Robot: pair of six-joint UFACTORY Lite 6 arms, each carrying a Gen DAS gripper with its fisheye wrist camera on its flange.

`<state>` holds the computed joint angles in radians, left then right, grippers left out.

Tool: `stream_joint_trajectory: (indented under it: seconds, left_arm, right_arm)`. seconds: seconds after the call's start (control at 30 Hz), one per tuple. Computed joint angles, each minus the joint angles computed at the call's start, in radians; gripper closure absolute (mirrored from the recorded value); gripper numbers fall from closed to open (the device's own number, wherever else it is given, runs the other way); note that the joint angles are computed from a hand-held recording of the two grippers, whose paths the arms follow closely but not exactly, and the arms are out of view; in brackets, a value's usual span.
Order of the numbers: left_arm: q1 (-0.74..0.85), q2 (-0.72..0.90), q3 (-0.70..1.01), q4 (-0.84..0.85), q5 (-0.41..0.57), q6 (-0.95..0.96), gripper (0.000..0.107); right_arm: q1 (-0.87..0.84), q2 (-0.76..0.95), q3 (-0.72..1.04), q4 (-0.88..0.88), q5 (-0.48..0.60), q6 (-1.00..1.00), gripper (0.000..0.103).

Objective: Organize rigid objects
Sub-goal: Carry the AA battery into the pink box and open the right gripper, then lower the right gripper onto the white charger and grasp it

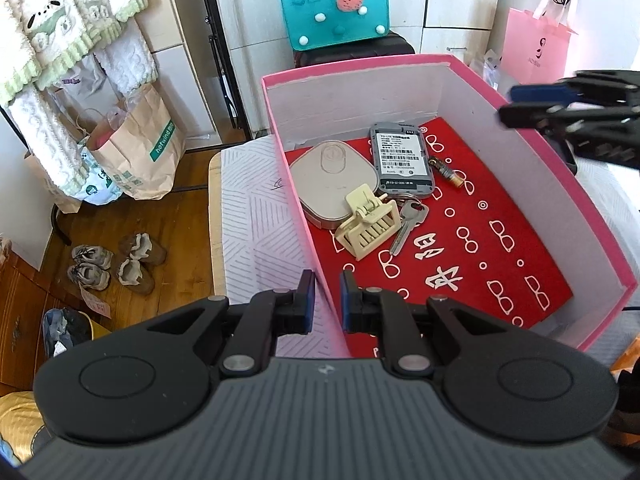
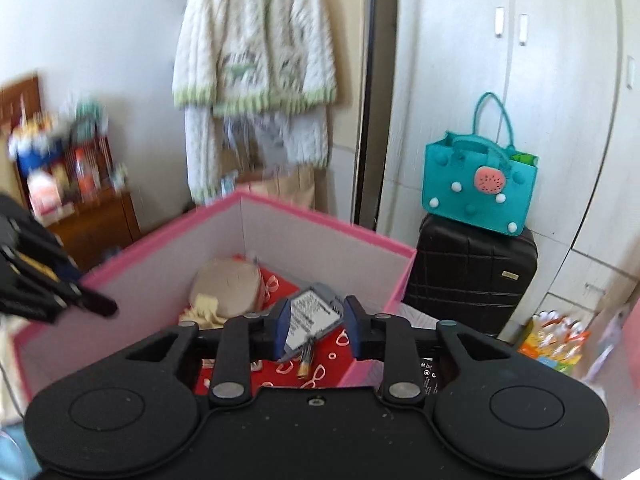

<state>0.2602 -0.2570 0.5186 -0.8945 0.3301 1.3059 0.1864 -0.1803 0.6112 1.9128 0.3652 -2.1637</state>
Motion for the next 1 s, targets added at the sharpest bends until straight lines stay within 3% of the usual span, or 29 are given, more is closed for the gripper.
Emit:
stream_joint_trajectory:
  seconds: [0.07,0.23,0.4,0.57,0.67,0.8,1.0]
  left_arm:
    - [0.027,-0.001,0.005,-0.016,0.030,0.025,0.095]
    - [0.072,-0.007,0.015,-0.050,0.080,0.057,0.096]
    - [-0.013,-0.044,-0.040,-0.045,-0.034,0.041,0.096]
    - [-0.076,-0.023,-0.102,-0.172,-0.148,0.133,0.097]
    - [-0.039,-0.049,-0.143,-0.305,-0.124,0.277,0.097]
    - [-0.007,-0.105,-0.183,-0.344,-0.092,0.328,0.097]
    - [-0.025,-0.098,-0.168,-0.275,-0.101,0.287,0.096]
  right_arm:
    - [-0.103,-0.042,-0.044,-0.071,0.114,0.075,0.058]
    - [-0.382,-0.105,-0.159,-0.173,0.318,0.156,0.057]
    - [-0.596,-0.067,-0.238,-0.199,0.382,0.054,0.055]
    - [-0.691,0.104,-0.248,-0.156,0.451,-0.122,0.054]
    - [-0.639,0.135,-0.242,-0.132,0.402,-0.226,0.053]
    - [-0.587,0.130,-0.262,-0.074,0.376,-0.421,0.044]
    - [-0.455,0.187,-0.191,-0.021,0.286,-0.574,0.038]
